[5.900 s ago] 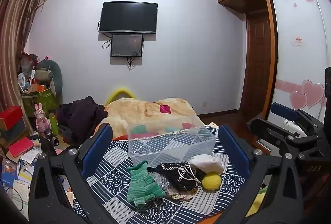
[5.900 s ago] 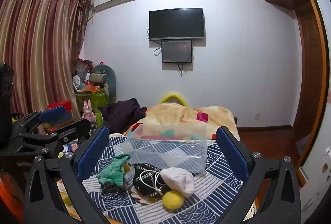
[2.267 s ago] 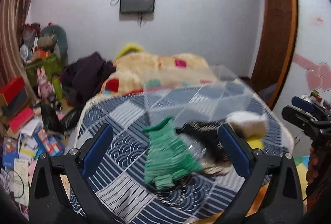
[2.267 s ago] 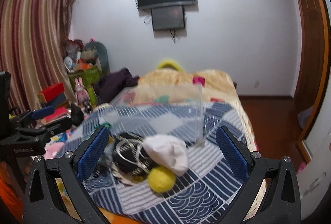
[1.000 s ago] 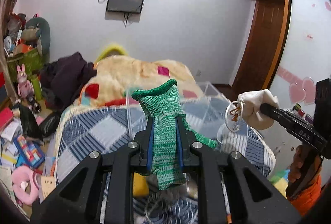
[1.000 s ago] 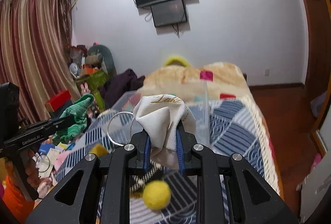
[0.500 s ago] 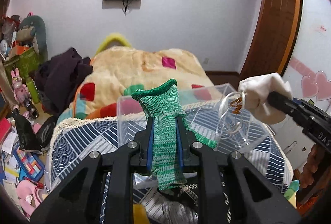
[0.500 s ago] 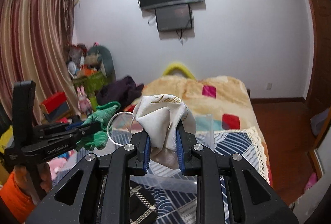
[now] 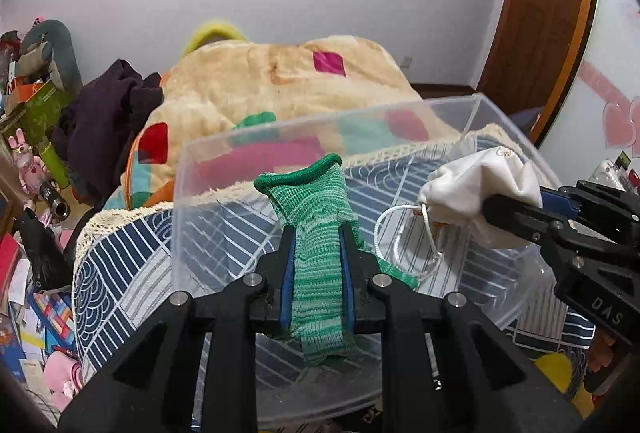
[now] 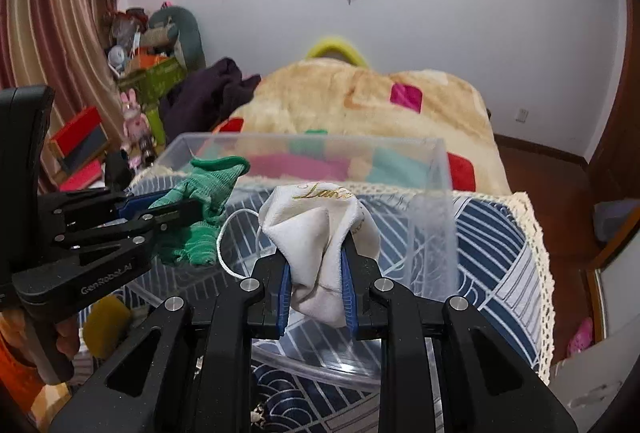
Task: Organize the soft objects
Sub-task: 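Lower the glove and cloth into the clear box and open both tools, then grasp the black chain bag with the left tool while the right tool grasps the yellow ball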
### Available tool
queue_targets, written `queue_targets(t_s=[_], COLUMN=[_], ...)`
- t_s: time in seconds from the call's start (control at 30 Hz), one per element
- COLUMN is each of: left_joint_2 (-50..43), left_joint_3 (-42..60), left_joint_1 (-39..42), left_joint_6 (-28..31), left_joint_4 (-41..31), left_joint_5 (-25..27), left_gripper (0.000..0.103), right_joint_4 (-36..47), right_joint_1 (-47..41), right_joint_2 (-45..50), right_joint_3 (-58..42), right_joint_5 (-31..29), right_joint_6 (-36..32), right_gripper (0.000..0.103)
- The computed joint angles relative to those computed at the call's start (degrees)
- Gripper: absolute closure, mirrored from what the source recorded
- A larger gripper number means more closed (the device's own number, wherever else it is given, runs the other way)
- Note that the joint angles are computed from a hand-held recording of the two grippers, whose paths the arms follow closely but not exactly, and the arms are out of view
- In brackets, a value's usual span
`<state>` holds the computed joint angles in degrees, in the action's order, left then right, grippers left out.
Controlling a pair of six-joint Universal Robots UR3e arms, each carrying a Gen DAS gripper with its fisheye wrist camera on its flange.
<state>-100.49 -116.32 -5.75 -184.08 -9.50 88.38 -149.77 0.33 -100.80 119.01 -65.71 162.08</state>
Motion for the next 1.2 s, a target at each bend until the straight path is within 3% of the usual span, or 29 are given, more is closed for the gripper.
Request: queue_targets(t_s=[0.17, 0.23, 0.5, 0.63, 0.73, 0.87, 1.0, 1.07, 1.2], left_joint_2=[-0.3, 1.4, 13.1, 20.6, 25.4, 29.9, 31.3, 30.5, 26.8], left_joint_3=[0.5, -0.9, -8.6, -13.1, -16.0, -19.6, -22.2, -23.0, -24.3], left_joint_1=[-1.1, -0.9, -0.4, -0.1, -1.1, -3.8, -5.7, -7.8, -11.4], left_joint_6=[0.0, -0.1, 0.5, -0.1, -0.3, -0.3, -2.0, -3.1, -4.5], left_joint_4=[-1.2, -0.4, 2.3, 3.1, 3.1, 2.4, 1.5, 1.6, 3.8], left_joint_5=[1.2, 0.7, 0.3, 0.6, 2.4, 5.1, 4.6, 5.1, 5.2], left_gripper=[0.072, 0.056, 0.032, 0.015, 0.008, 0.004, 0.004, 0.004, 0.004], right_joint_4=[2.3, 3.4, 2.7, 3.4, 6.6, 14.9, 31.4, 38.1, 62.9], right_joint_1=[-0.4, -0.7, -2.8, -7.0, -11.2, -18.6, -26.5, -28.8, -37.2], right_joint_2=[-0.4, -1.5, -9.3, -17.3, -24.0, -33.8, -45.1, -49.7, -58.9], right_joint_3=[-0.3, -0.3, 3.0, 6.3, 8.4, 11.0, 12.4, 13.2, 11.2], right_joint_5=[-0.2, -0.4, 1.2, 5.1, 9.8, 16.5, 22.5, 22.8, 25.3], right_joint_6=[-1.6, -1.9, -3.2, -3.6, -4.4, -8.8, -17.6, -21.6, -36.1], right_gripper=[0.077, 0.065, 0.037, 0.021, 0.019, 0.015, 0.015, 0.015, 0.015])
